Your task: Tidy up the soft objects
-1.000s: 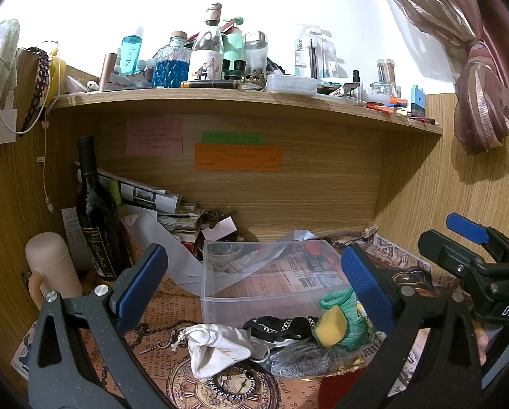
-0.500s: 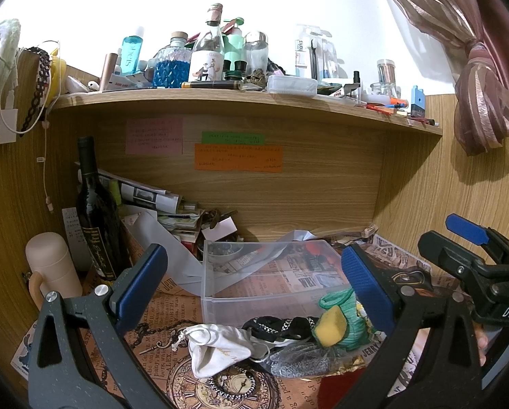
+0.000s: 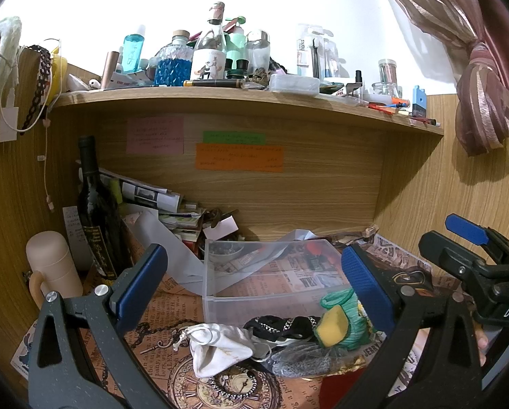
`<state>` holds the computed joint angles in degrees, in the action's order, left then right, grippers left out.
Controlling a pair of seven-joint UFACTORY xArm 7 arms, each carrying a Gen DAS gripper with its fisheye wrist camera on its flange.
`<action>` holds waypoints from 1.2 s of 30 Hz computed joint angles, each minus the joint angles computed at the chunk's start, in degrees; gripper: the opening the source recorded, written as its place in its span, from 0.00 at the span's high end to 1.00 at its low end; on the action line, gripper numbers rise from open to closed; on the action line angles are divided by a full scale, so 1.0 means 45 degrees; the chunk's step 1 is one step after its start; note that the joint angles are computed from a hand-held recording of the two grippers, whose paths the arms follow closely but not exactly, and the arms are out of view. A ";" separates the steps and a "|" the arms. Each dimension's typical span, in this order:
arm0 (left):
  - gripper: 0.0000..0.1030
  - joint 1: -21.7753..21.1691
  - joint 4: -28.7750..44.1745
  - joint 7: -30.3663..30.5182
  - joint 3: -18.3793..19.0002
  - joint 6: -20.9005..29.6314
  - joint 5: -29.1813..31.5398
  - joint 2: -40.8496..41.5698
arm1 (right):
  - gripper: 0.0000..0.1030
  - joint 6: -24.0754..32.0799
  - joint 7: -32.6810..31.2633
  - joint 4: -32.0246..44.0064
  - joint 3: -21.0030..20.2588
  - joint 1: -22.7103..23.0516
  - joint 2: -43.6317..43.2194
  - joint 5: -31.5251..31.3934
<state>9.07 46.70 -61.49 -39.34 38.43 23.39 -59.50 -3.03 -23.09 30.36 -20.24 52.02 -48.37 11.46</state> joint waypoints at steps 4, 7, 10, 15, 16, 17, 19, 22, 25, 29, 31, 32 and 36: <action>0.00 -0.0256 -0.0475 0.0046 0.0266 -0.0209 -0.0041 0.0054 | 0.00 0.0159 -0.0160 0.0088 -0.0240 0.0060 0.0135 -0.0027; 0.00 -0.0588 -0.0889 0.0041 0.0466 -0.0359 -0.0149 0.0203 | 0.00 0.0425 -0.0256 0.0173 -0.0264 -0.0149 0.0409 0.0059; 0.00 -0.1083 -0.1216 0.0093 0.0713 -0.0262 -0.0363 0.0485 | 0.00 0.0819 -0.0454 0.0212 -0.0364 -0.0342 0.0704 0.0252; 0.00 -0.2168 -0.1973 0.0013 0.1416 0.0052 -0.0894 0.0960 | 0.00 0.1650 -0.0998 0.0227 -0.0536 -0.0749 0.1168 0.0881; 0.00 -0.2356 -0.2113 -0.0053 0.1523 0.0165 -0.0990 0.1017 | 0.00 0.1808 -0.1113 0.0217 -0.0565 -0.0814 0.1263 0.1041; 0.00 -0.2472 -0.2176 -0.0073 0.1636 0.0273 -0.1010 0.1083 | 0.00 0.2033 -0.1222 0.0238 -0.0567 -0.0872 0.1300 0.1198; 0.00 -0.2724 -0.2399 -0.0201 0.1791 0.0530 -0.1061 0.1090 | 0.01 0.2466 -0.1530 0.0249 -0.0676 -0.0838 0.1330 0.1534; 0.03 -0.3122 -0.2754 -0.0406 0.2075 0.0772 -0.1202 0.1083 | 0.11 0.2780 -0.2021 0.0168 -0.0603 -0.0776 0.1294 0.1988; 0.17 -0.3474 -0.2965 -0.0413 0.2446 0.0883 -0.1330 0.1236 | 0.18 0.3041 -0.2641 0.0174 -0.0705 -0.0337 0.1216 0.2569; 0.20 -0.3629 -0.3179 -0.0389 0.2866 0.0548 -0.1321 0.1433 | 0.30 0.3191 -0.3406 0.0266 -0.0670 0.0098 0.1362 0.3281; 0.23 -0.3658 -0.3266 -0.0350 0.2987 0.0350 -0.1306 0.1563 | 0.34 0.3390 -0.3742 0.0383 -0.0604 0.0217 0.1541 0.3587; 0.25 -0.3697 -0.3327 -0.0320 0.3067 0.0236 -0.1334 0.1656 | 0.35 0.3434 -0.3869 0.0431 -0.0533 0.0237 0.1682 0.3742; 0.33 -0.3885 -0.3680 -0.0194 0.3422 -0.0428 -0.1484 0.1848 | 0.38 0.3787 -0.4194 0.0791 -0.0268 0.0091 0.2531 0.4345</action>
<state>-8.42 30.14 -62.36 -23.94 36.50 16.71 -51.19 14.02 -41.96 33.92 -21.45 52.43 -36.98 31.02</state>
